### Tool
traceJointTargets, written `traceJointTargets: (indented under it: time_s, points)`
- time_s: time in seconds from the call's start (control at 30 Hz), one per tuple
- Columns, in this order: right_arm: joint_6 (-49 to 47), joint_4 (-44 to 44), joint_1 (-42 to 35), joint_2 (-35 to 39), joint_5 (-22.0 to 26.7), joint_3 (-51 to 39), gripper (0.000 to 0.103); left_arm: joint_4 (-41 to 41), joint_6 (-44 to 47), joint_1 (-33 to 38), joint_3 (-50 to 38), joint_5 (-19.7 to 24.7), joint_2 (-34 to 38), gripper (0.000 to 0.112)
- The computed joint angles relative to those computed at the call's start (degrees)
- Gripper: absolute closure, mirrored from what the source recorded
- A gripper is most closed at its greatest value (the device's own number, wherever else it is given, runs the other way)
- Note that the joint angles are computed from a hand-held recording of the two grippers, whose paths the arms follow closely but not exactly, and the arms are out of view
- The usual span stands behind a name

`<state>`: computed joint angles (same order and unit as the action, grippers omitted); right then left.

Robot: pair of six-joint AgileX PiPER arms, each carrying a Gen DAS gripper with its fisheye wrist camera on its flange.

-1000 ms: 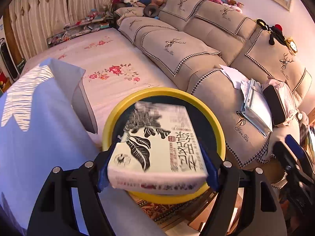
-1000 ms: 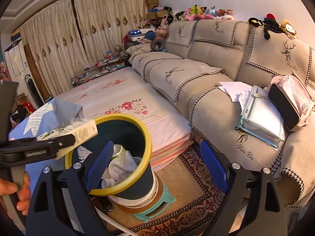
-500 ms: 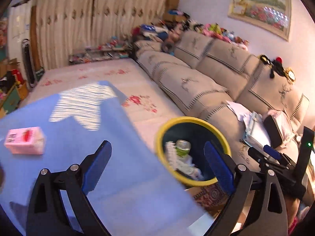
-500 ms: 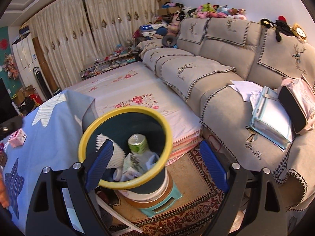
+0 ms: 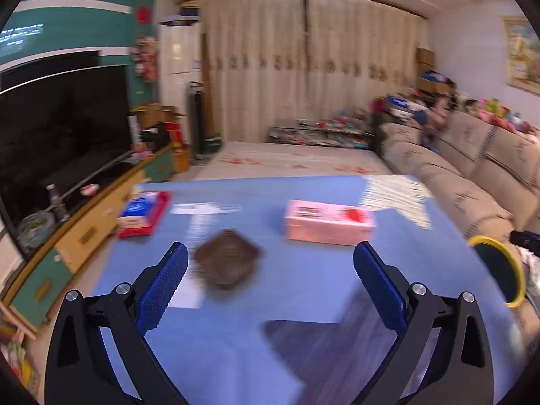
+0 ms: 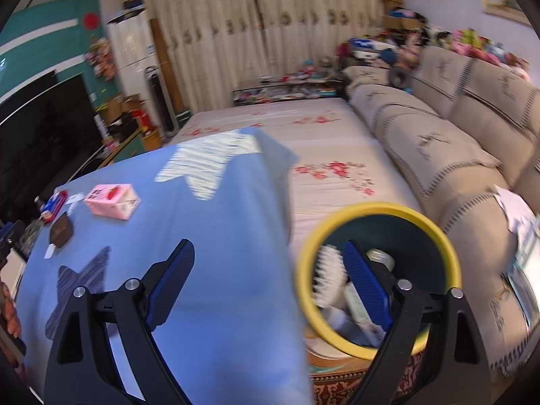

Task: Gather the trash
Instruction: 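Move the right tool to the pink strawberry milk carton and grasp it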

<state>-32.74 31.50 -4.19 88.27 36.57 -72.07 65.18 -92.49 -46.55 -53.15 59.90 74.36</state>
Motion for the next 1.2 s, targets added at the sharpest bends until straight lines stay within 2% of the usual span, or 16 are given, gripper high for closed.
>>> traceJointTargets:
  time_s: [0.13,0.23,0.33,0.47,0.53,0.6,0.73,0.8,0.93,1.03,1.07,1.13,1.2]
  points:
    - [12.04,-10.26,10.58,9.04,-0.74,-11.05,0.018,3.26,-6.37,6.23,9.42,-1.16,-4.67,0.015]
    - [17.59,-14.54,14.83,18.85,2.56,-23.42,0.018,2.17,-7.08,12.99,12.62,-8.26,-7.02,0.015]
    - [20.13,-17.44,18.1,28.52,6.42,-36.53,0.018,1.95,-7.37,15.5,13.29,-11.34,-7.11,0.015]
    - [22.59,-23.2,21.45,36.21,8.85,-47.73,0.018,2.28,-9.44,12.14,11.52,-9.14,-4.51,0.015]
    - [25.24,-27.57,22.71,40.73,11.56,-54.68,0.018,2.18,-9.74,12.67,11.68,-10.54,-4.3,0.015]
    - [26.41,-29.79,23.38,46.65,17.18,-64.8,0.018,1.23,-10.03,10.63,10.77,-8.72,-4.04,0.015]
    - [23.45,-27.93,23.66,54.38,24.48,-78.05,0.019,0.55,-10.02,10.83,11.16,-9.22,-5.01,0.015]
    - [20.67,-24.01,23.2,53.41,24.48,-75.86,0.02,0.64,-10.34,10.75,11.12,-8.93,-4.9,0.015]
    - [11.54,-13.3,22.16,42.63,17.39,-55.4,0.02,0.16,-10.55,10.89,11.23,-9.38,-5.11,0.015]
    - [4.15,-7.09,22.51,34.98,14.05,-42.43,0.02,0.07,-10.97,10.18,11.07,-8.65,-5.0,0.015]
    - [3.26,-6.9,23.05,33.13,12.85,-39.78,0.021,0.16,-11.2,9.88,11.18,-8.25,-5.11,0.015]
    - [3.3,-7.26,23.68,27.73,6.78,-32.02,0.021,0.33,-11.63,9.55,11.18,-7.84,-5.14,0.015]
    - [2.01,-2.32,22.62,24.96,5.45,-28.93,0.021,0.35,-12.01,9.44,11.26,-7.73,-5.26,0.015]
